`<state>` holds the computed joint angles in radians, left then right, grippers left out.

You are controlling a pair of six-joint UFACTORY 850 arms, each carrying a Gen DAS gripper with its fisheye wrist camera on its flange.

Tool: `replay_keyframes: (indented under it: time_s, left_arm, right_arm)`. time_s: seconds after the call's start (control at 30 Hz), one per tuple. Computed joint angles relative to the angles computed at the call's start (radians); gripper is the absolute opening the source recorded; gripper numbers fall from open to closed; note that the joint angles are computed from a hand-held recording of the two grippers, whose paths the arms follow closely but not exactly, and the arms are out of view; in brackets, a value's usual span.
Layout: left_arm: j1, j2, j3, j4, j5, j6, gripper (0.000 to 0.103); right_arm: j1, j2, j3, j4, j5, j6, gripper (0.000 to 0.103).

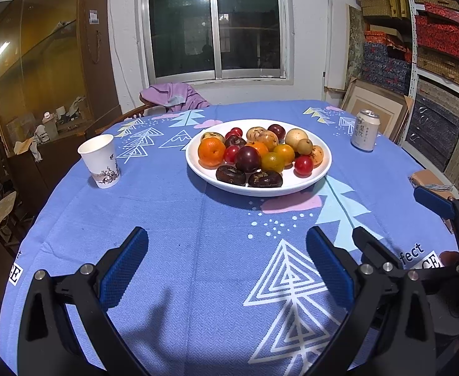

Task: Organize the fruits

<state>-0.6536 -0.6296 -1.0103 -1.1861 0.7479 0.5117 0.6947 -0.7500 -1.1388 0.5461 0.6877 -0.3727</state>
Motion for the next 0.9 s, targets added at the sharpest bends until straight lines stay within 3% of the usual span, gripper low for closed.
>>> replay_keyframes:
  time_s: [0.77, 0.9]
  left_arm:
    - [0.004, 0.005, 0.003, -0.022, 0.008, 0.011, 0.099]
    - [0.003, 0.0, -0.003, -0.027, 0.008, 0.023, 0.099]
  right_arm:
    - [-0.025, 0.002, -0.014, 0.043, -0.046, 0.022, 0.1]
    - [-0.044, 0.011, -0.006, -0.033, -0.066, 0.123, 0.1]
